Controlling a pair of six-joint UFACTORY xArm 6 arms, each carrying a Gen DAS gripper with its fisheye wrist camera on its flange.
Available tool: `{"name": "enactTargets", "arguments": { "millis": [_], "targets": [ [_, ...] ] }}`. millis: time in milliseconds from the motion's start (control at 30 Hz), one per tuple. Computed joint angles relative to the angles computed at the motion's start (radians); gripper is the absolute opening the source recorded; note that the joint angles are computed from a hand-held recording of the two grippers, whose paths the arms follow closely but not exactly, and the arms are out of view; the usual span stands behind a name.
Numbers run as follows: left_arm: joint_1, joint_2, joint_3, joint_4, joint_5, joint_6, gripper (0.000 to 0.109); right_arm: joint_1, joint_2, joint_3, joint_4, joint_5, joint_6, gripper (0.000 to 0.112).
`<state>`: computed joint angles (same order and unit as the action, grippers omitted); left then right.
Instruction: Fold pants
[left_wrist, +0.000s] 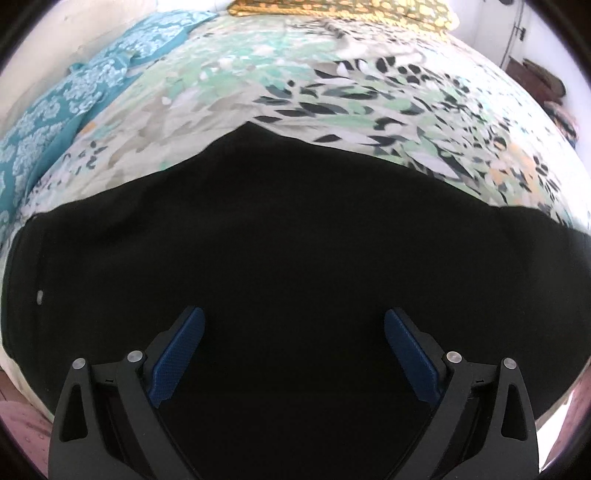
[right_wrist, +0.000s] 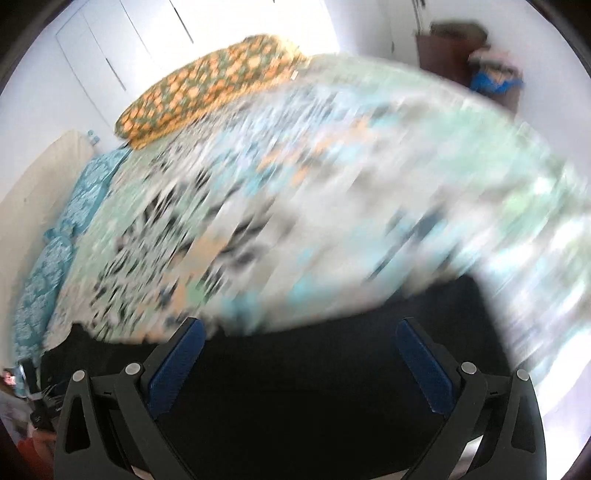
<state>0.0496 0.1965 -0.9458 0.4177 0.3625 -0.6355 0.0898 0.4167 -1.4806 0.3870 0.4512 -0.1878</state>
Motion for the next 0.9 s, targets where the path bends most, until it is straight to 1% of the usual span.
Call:
{"name": "enactTargets", "arguments": {
  "millis": [33,133,200,233,267,300,367,433,500,533,633,733,900],
  "targets": [
    [0.008,-0.002,0.006,0.004,-0.008,-0.008,0.099,-0.043,0.012,-0.063,-0.019,0.057,-0.017,0.103],
    [0.024,-0.018,0.037,0.023,-0.031,-0.043,0.099,-0.144,0.102,-0.264,-0.046,0.3,-0.061,0.103],
    [0.025,-0.018,0.038,0.034,-0.032,-0.068,0.099,-0.184,0.142,-0.317,-0.117,0.372,-0.036,0.103],
    [0.023,-0.015,0.031,0.038,-0.024,-0.076,0.099,-0.206,0.165,-0.337,-0.122,0.419,-0.045,0.103],
    [0.021,-0.013,0.025,0.047,-0.016,-0.087,0.099,-0.223,0.177,-0.341,-0.086,0.447,-0.071,0.103],
    [0.019,-0.013,0.023,0.057,-0.011,-0.097,0.099,-0.238,0.183,-0.338,-0.034,0.468,-0.102,0.103],
    [0.017,-0.015,0.027,0.075,-0.01,-0.105,0.099,-0.264,0.191,-0.323,0.123,0.52,-0.188,0.103],
    [0.017,-0.015,0.029,0.095,-0.008,-0.11,0.1,-0.265,0.205,-0.318,0.198,0.571,-0.235,0.103],
    [0.018,-0.011,0.024,0.101,0.0,-0.112,0.102,-0.251,0.222,-0.323,0.172,0.592,-0.239,0.103],
    [0.018,-0.009,0.023,0.095,0.001,-0.106,0.103,-0.245,0.255,-0.371,0.128,0.644,-0.216,0.101],
    [0.021,-0.009,0.028,0.099,-0.008,-0.109,0.103,-0.237,0.278,-0.406,0.1,0.666,-0.187,0.101],
    [0.022,-0.011,0.031,0.118,-0.013,-0.126,0.103,-0.236,0.354,-0.503,0.025,0.761,-0.129,0.101],
    [0.024,-0.01,0.033,0.112,-0.02,-0.114,0.103,-0.226,0.368,-0.512,-0.008,0.75,-0.116,0.101]
  ]
}}
